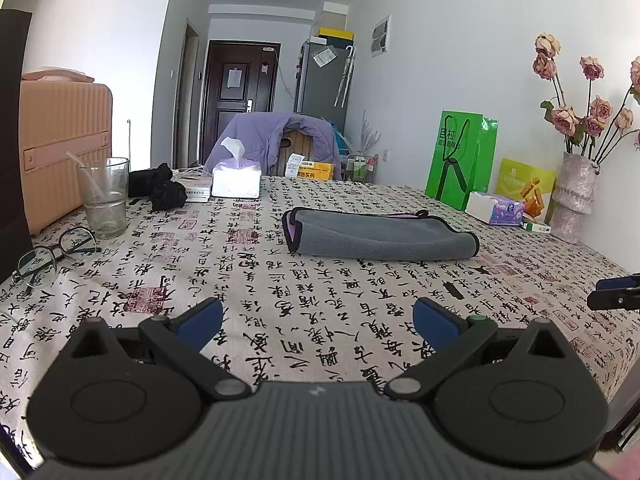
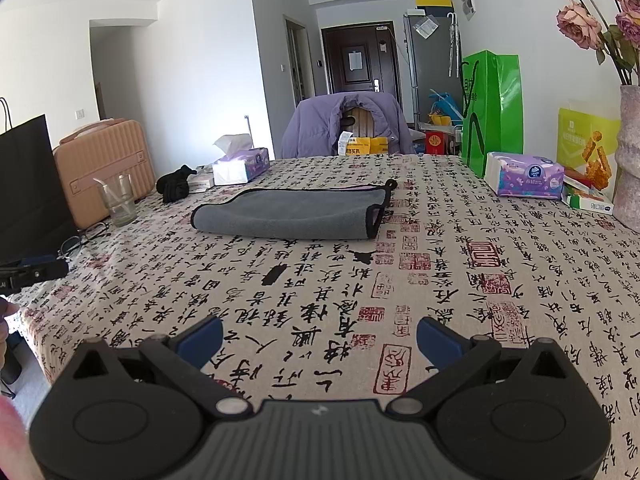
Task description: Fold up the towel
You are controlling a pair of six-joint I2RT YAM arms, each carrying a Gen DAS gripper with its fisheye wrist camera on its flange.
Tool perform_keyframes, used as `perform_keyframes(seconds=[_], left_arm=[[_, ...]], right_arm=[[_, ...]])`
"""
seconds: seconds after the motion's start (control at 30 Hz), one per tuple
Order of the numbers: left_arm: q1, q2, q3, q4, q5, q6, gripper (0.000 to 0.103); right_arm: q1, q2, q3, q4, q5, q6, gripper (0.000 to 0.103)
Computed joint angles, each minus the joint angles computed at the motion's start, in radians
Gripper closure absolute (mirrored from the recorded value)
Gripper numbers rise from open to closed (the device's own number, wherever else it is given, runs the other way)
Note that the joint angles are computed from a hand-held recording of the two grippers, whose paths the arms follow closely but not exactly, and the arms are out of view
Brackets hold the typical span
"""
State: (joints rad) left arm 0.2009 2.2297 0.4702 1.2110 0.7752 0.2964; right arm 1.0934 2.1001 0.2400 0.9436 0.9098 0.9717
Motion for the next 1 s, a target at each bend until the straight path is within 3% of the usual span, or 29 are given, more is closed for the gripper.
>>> perform_keyframes(seconds=[1.0], left_arm=[[0.003,0.006,-0.002,0.007,0.004,-0.001,0.000]], right_arm=[[0.006,0.008,0.008,0.003,0.005,0.003,0.000]])
